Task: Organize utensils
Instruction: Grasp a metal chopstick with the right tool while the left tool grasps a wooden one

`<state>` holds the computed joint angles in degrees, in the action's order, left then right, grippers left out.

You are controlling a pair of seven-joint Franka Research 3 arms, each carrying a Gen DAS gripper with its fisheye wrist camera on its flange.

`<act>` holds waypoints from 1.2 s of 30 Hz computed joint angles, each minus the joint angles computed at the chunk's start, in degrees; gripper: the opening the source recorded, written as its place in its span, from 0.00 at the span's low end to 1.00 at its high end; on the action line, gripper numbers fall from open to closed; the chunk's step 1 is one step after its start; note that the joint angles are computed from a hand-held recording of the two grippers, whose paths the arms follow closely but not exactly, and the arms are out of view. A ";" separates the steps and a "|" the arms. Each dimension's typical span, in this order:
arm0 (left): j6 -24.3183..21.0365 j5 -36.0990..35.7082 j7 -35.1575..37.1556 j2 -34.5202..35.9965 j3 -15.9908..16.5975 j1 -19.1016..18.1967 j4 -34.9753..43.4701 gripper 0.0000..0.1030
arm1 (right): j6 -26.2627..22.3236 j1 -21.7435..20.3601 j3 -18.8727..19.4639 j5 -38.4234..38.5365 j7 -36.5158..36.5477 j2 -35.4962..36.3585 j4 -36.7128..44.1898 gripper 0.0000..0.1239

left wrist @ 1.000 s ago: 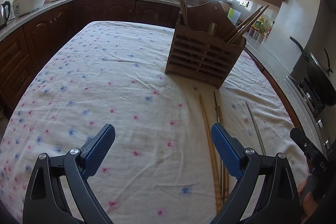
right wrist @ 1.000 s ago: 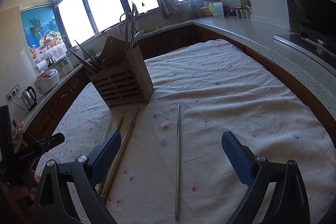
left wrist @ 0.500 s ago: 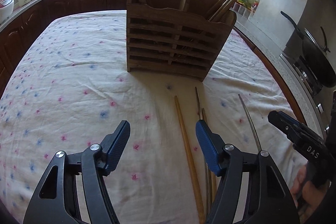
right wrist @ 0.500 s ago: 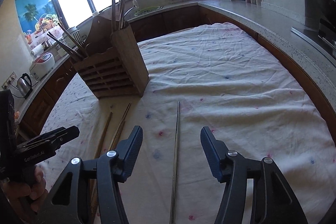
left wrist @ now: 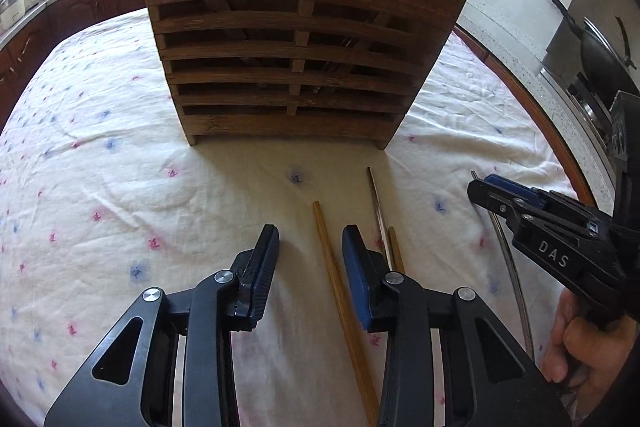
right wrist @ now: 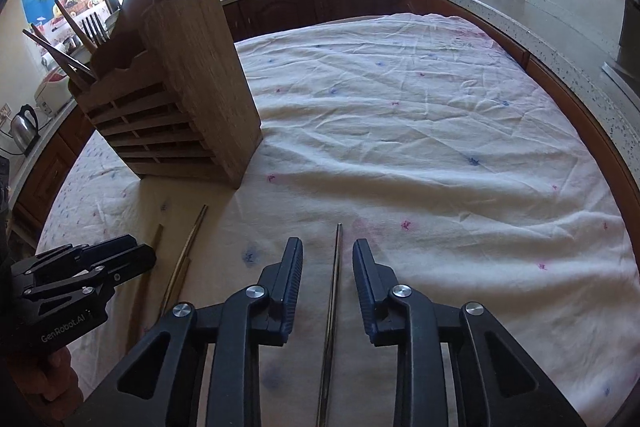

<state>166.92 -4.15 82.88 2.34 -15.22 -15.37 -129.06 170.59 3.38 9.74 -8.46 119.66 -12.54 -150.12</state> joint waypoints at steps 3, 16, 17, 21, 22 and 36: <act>0.41 6.31 -3.75 0.65 0.45 -0.61 0.43 0.31 | 0.33 -3.90 3.17 -6.78 4.48 1.06 0.71 0.18; 1.34 -1.83 6.82 -0.77 -1.18 -0.04 -1.54 0.04 | 0.74 -2.71 2.08 -14.55 10.89 -0.55 -0.87 0.04; 1.19 -3.09 7.89 -1.13 -1.07 -0.16 -1.86 0.04 | 1.07 -1.93 1.56 -13.02 9.94 -0.99 -1.45 0.04; -0.47 -4.34 8.45 -2.37 -0.24 -0.92 -2.53 0.06 | 2.16 -1.30 1.83 -8.73 7.24 -2.21 -3.08 0.04; -0.99 -3.04 7.23 -2.45 -0.03 -1.07 -2.40 0.06 | 2.18 -1.62 2.33 -8.19 6.99 -2.26 -3.14 0.04; 0.59 0.22 5.04 -1.46 -0.20 -1.35 -1.83 0.04 | 3.51 -2.37 3.65 -1.28 2.17 -2.13 -3.59 0.04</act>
